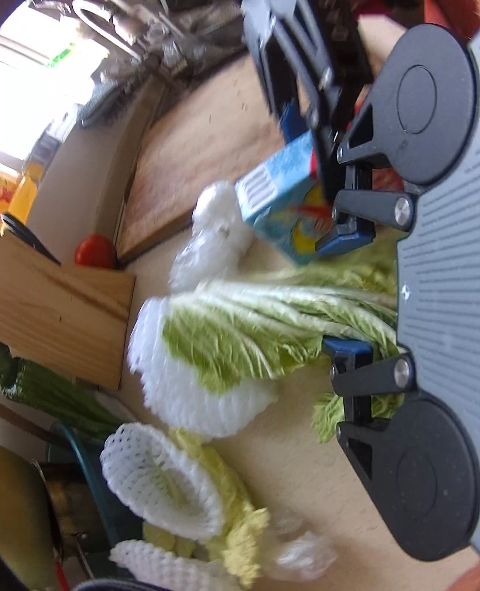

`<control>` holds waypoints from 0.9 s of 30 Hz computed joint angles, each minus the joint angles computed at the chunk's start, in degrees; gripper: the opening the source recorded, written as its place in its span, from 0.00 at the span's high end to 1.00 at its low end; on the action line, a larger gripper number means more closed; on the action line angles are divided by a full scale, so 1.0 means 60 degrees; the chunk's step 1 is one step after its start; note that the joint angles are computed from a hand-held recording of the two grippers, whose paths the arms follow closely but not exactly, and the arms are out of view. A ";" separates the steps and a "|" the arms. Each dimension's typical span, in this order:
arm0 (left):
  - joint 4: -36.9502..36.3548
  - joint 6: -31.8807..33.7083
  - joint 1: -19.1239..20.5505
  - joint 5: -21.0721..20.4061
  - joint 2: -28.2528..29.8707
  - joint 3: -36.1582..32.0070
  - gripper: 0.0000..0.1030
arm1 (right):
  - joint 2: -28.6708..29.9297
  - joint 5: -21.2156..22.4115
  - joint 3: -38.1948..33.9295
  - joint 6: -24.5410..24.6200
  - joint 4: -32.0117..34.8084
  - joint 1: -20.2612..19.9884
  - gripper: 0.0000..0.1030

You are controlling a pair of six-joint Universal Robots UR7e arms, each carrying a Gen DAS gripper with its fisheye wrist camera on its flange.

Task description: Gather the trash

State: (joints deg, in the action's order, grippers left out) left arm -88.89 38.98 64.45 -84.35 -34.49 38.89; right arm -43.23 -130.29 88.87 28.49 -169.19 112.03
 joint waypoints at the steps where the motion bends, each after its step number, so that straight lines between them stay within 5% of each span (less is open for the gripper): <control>1: 0.0211 -0.0090 0.0027 -0.0125 -0.0065 -0.0014 0.59 | 0.0011 -0.0004 -0.0019 -0.0059 0.0071 0.0027 0.43; 6: -0.0565 -0.0561 -0.0001 0.0432 -0.0203 0.0446 0.60 | -0.0034 0.0050 -0.0003 0.0030 0.0307 0.0040 0.43; 10: -0.0227 -0.1586 0.0024 0.0490 0.0513 -0.0698 0.58 | 0.0021 0.0023 -0.0136 -0.0028 0.0401 0.0015 0.32; 17: 0.0804 -0.1427 0.0030 0.0275 0.1193 -0.2093 0.51 | -0.0120 -0.0356 -0.0129 -0.0406 0.0225 0.0127 0.24; 23: -0.0149 -0.1145 -0.0030 0.0551 0.0808 -0.0955 0.49 | -0.0079 -0.0750 -0.0350 -0.0914 -0.0297 0.0031 0.19; 27: -0.0689 -0.0805 -0.0067 0.0615 0.0397 -0.0135 0.79 | 0.0000 -0.0722 -0.0674 -0.1362 -0.0255 -0.0005 0.19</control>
State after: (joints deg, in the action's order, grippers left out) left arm -93.03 34.15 64.05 -80.66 -32.11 38.08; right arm -43.23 -134.62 84.82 20.31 -170.73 112.00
